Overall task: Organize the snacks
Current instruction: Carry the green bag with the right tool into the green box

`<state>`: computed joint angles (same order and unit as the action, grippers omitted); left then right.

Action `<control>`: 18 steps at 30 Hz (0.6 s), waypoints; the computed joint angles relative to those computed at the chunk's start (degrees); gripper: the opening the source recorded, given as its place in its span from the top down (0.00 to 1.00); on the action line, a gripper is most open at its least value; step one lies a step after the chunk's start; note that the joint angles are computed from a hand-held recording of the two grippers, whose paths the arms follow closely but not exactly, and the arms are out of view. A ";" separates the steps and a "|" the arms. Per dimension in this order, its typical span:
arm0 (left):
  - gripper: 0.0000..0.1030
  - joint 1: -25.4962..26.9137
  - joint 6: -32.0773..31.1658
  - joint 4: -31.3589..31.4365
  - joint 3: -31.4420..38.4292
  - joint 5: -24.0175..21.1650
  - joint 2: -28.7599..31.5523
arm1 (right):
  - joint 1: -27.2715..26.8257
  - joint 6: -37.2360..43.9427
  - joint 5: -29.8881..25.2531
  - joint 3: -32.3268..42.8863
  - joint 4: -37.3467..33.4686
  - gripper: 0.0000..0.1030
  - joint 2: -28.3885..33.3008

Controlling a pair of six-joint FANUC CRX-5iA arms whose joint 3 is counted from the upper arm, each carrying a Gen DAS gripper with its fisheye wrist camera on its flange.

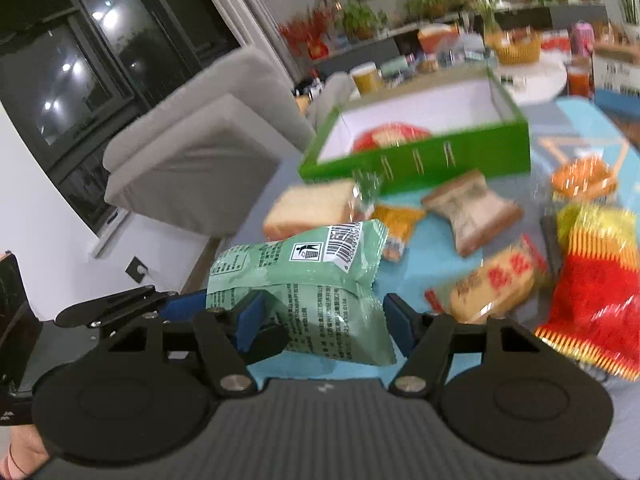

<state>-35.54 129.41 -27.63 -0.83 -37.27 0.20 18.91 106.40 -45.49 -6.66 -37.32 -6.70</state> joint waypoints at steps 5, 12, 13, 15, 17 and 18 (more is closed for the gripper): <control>0.43 0.53 -0.66 -0.83 3.27 -0.28 1.19 | 1.36 -1.04 3.20 1.51 2.94 0.56 0.26; 0.43 1.54 -2.94 -1.99 9.77 -1.97 5.22 | 0.65 -0.25 5.58 5.64 2.86 0.56 4.02; 0.43 1.81 -3.46 -2.09 10.67 -2.00 5.84 | 0.31 -0.13 5.47 6.49 2.44 0.56 4.71; 0.43 2.39 -4.04 -2.37 11.88 -1.57 6.83 | -0.47 0.33 4.88 8.78 1.45 0.56 6.53; 0.43 3.65 -5.45 -1.33 13.29 -0.83 8.01 | -1.25 0.56 4.40 11.23 0.24 0.56 8.57; 0.43 4.33 -6.43 -0.48 14.06 -0.52 8.68 | -1.56 0.63 4.24 12.21 -0.22 0.55 9.26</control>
<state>-31.21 122.98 -28.11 13.23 -37.79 8.88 17.36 107.02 -41.26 5.56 -37.54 2.57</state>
